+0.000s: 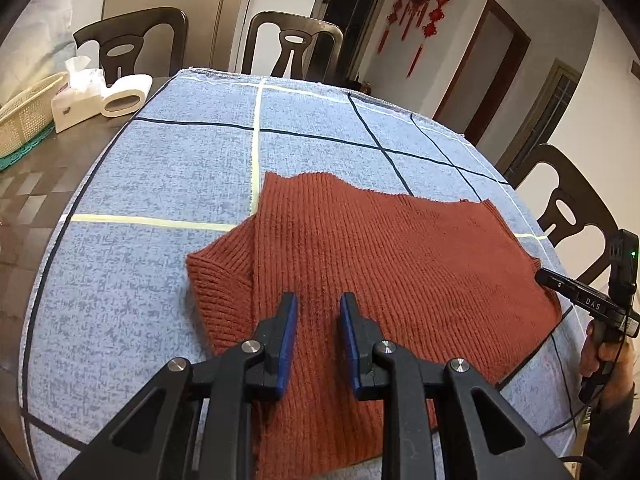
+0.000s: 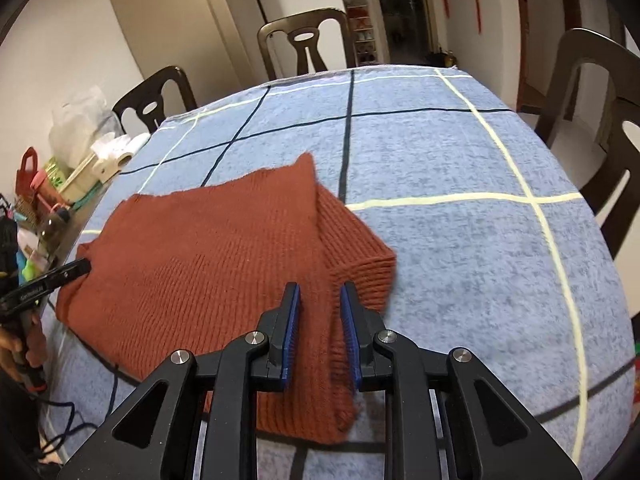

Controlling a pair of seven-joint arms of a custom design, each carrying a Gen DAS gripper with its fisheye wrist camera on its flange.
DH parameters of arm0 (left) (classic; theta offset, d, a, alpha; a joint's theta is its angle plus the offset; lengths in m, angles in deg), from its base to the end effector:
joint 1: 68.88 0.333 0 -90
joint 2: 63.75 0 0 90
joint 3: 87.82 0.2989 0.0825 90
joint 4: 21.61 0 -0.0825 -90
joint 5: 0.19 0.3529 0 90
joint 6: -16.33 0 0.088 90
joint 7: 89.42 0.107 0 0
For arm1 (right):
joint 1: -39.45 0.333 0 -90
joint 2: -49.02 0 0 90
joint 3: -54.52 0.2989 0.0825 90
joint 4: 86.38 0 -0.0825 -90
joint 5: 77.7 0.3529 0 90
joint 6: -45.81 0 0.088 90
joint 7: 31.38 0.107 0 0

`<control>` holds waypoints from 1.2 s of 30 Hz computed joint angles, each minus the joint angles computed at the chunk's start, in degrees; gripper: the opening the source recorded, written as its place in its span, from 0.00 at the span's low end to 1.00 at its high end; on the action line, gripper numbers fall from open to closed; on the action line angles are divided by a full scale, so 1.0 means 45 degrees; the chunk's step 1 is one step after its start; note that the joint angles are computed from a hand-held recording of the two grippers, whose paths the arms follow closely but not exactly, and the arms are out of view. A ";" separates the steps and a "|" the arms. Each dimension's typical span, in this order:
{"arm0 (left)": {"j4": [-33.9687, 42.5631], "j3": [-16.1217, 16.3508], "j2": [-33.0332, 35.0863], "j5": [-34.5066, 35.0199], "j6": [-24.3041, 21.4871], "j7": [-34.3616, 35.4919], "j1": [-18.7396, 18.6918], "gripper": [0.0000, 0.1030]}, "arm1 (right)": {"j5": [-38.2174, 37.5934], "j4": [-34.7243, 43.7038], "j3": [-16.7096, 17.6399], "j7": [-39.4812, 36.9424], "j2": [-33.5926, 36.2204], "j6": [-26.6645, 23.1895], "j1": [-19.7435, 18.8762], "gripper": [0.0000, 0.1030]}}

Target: Fold small clothes

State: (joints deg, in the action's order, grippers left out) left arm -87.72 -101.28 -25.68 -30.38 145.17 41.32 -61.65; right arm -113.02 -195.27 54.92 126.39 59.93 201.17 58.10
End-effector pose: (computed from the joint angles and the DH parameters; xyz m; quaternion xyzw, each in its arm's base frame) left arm 0.7344 -0.0393 0.4647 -0.4786 0.7993 -0.3601 0.0490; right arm 0.5751 0.2200 0.4656 -0.5292 0.7704 -0.2121 0.2853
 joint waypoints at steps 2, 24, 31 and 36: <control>0.0014 0.0069 -0.0070 0.0168 0.0022 -0.0102 -0.0114 0.24 | -0.0286 0.0209 -0.0031 0.0138 -0.0021 -0.0334 0.0125 0.21; -0.4634 0.0059 -0.3069 -0.1731 0.0752 0.3318 -0.0719 0.37 | 0.0184 0.1987 0.0217 -0.3213 0.1537 -0.0707 0.1702 0.28; -0.3846 0.0207 -0.2763 -0.1689 0.0191 0.2842 -0.0625 0.37 | 0.0137 0.1728 0.0121 -0.3027 0.1106 -0.0963 0.1648 0.29; -0.2485 0.0436 -0.1849 -0.1089 0.1379 0.1705 -0.0785 0.37 | -0.0803 0.1664 -0.0233 -0.1436 0.0890 -0.1108 0.1433 0.29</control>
State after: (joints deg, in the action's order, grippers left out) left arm -98.90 -99.32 -34.00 -35.28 151.37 48.99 -65.18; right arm -116.64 -187.79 53.87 119.93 63.93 196.18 64.55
